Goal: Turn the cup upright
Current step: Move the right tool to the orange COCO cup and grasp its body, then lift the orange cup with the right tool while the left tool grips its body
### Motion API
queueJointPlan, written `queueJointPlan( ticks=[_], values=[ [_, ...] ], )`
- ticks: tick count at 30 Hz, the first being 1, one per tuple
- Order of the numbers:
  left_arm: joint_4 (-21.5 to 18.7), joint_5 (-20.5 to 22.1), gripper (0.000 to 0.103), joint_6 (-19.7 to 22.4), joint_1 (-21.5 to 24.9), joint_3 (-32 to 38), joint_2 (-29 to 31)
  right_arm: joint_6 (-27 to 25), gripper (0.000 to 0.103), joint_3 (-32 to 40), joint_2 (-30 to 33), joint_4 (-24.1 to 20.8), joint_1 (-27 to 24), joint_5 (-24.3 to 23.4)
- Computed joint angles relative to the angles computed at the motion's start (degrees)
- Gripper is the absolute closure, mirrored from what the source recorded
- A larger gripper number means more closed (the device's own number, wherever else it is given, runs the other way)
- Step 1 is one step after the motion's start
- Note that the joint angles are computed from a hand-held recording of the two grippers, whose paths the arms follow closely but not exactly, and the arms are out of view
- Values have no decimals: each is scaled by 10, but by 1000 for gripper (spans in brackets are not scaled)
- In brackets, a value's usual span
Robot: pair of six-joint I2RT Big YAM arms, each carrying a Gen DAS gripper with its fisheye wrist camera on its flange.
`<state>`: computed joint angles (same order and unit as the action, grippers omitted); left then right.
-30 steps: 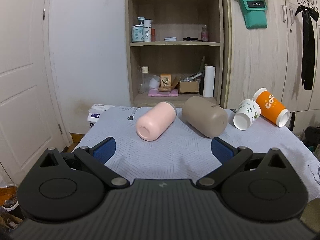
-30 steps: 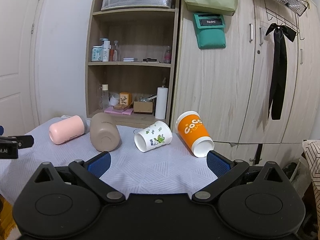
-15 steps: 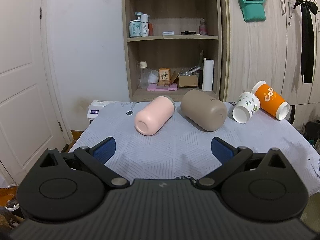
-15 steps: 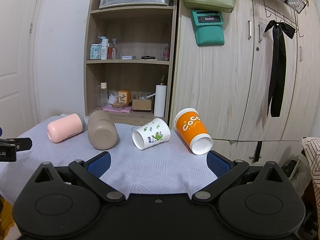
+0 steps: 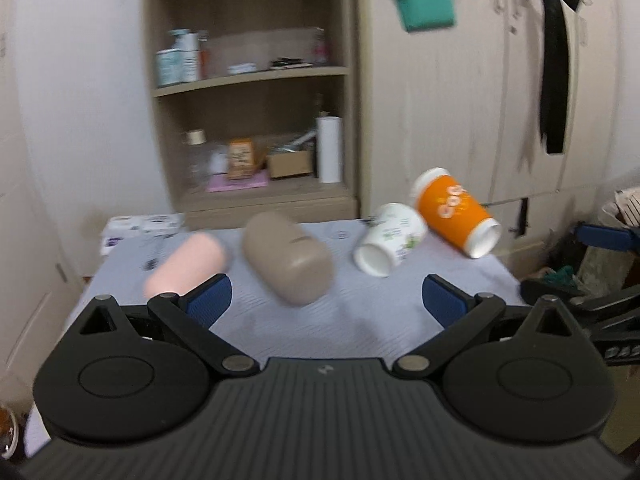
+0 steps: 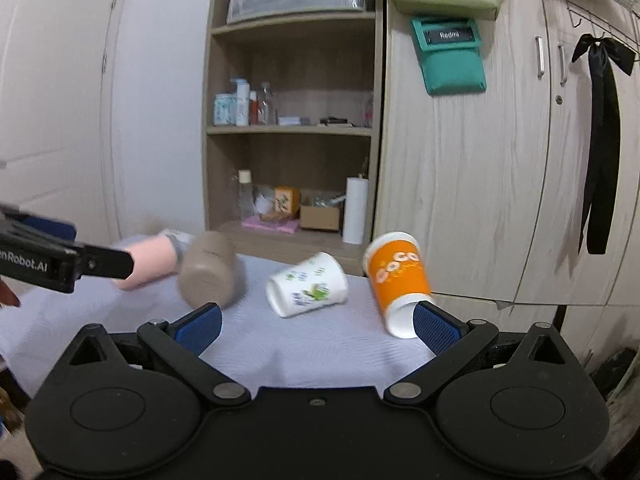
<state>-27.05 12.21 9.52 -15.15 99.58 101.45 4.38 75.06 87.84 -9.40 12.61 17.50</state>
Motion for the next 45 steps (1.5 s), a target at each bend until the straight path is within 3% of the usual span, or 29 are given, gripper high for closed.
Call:
queueJointPlan(
  ticks=[4, 9, 11, 14, 18, 21, 25, 30, 32, 33, 40, 45],
  values=[
    [-60, 25, 0, -29, -24, 87, 59, -32, 0, 17, 20, -14, -36, -54],
    [-96, 45, 2, -78, -45, 187, 133, -68, 0, 50, 58, -35, -71, -111],
    [-101, 39, 3, -105, -52, 218, 157, -82, 0, 66, 76, -37, -79, -115],
    [-71, -1, 3, -141, -64, 228, 176, -87, 0, 94, 103, -49, -96, -139],
    [-133, 26, 3, -167, -66, 304, 225, -78, 2, 145, 147, -70, -113, -157],
    [-147, 25, 3, -172, -70, 333, 245, -88, 2, 183, 179, -88, -120, -159],
    [-194, 45, 3, -180, -71, 395, 281, -88, 2, 224, 212, -114, -126, -157],
    [-215, 44, 3, -181, -75, 438, 305, -72, 4, 243, 226, -127, -133, -170],
    [-222, 46, 3, -183, -75, 449, 311, -70, 19, 248, 230, -135, -134, -171],
    [-225, 47, 3, -185, -76, 454, 314, -69, 34, 254, 233, -143, -135, -174],
    [-264, 62, 3, -184, -74, 502, 338, -24, 34, 217, 203, -141, -132, -176],
    [-253, 80, 3, -187, -74, 479, 326, 5, 34, 179, 170, -141, -122, -155]
  ],
)
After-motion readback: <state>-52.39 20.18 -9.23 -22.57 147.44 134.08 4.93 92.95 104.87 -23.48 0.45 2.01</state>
